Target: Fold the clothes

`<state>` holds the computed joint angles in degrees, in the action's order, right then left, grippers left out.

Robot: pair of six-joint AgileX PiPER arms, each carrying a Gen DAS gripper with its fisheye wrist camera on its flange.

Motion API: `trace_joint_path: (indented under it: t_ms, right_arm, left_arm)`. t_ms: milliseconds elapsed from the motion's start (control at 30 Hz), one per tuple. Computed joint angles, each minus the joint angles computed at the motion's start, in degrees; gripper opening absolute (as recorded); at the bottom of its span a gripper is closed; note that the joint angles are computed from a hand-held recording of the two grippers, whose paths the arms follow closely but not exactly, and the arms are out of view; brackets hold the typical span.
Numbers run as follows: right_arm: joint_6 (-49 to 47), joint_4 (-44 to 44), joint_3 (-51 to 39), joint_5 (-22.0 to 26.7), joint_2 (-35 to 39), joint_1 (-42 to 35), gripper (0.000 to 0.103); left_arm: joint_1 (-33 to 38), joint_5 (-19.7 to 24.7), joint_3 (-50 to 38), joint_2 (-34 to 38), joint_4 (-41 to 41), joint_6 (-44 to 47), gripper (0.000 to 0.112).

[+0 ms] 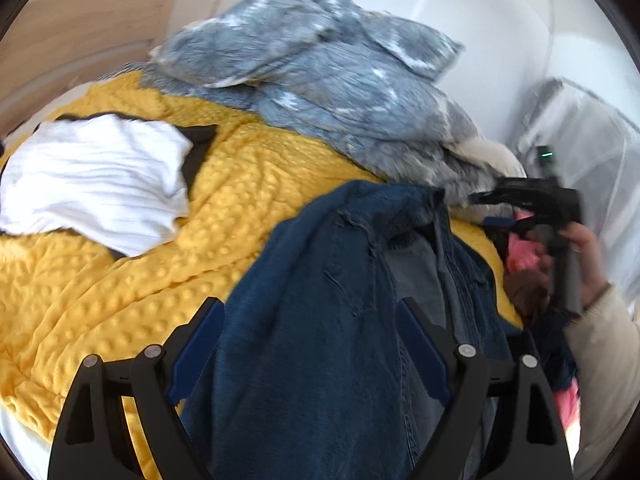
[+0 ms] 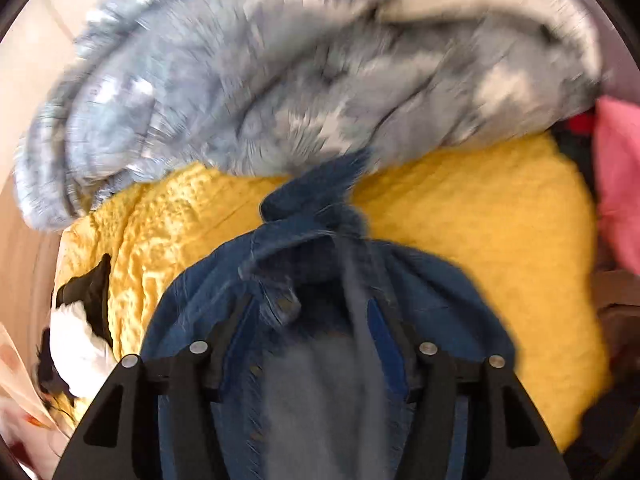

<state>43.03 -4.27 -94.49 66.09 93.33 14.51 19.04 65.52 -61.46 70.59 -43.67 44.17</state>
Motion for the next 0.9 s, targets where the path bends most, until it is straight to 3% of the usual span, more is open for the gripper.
trace_joint_path:
  t_ms: [167,267,367,433,500,600,700,800,900]
  right_arm:
    - [11.47,-8.91,26.23,-5.78,-26.60,8.70,0.065]
    - [23.14,-12.74,38.81,-6.65,-39.04,16.06,0.065]
    - [27.87,-11.27,43.50,-1.55,-44.37,22.82,0.065]
    - [34.42,-14.82,44.60,0.39,-46.31,32.90,0.065]
    - [33.31,-12.03,46.35,-3.63,-47.84,36.03,0.065]
    - [21.64,0.21,50.19,-12.88,-50.05,32.23,0.065]
    - [8.90,12.80,54.01,-16.36,-50.63,21.19,0.065]
    - [-4.18,26.87,58.19,-17.42,-50.85,8.93,0.065]
    - [-0.95,22.19,56.46,-14.23,-47.77,10.07,0.065]
  left_arm:
    - [-11.02,-4.24,3.71,-6.11,4.53,-1.18,0.088]
    - [-15.50,-1.94,4.37,-7.70,3.34,-2.05,0.088]
    - [-18.12,0.41,4.67,-8.02,1.41,-4.02,0.088]
    - [-20.14,-0.43,4.81,-7.97,2.28,-6.10,0.088]
    - [-22.45,-3.11,5.23,-8.23,3.89,-8.82,0.088]
    - [-23.35,-5.16,5.48,-7.65,4.70,-11.67,0.088]
    - [-21.24,-3.47,5.34,-6.63,2.59,-11.61,0.088]
    - [-21.53,-4.16,5.71,-7.51,3.54,-10.65,0.088]
    - [-25.43,-7.63,6.68,-10.18,8.14,-10.54,0.088]
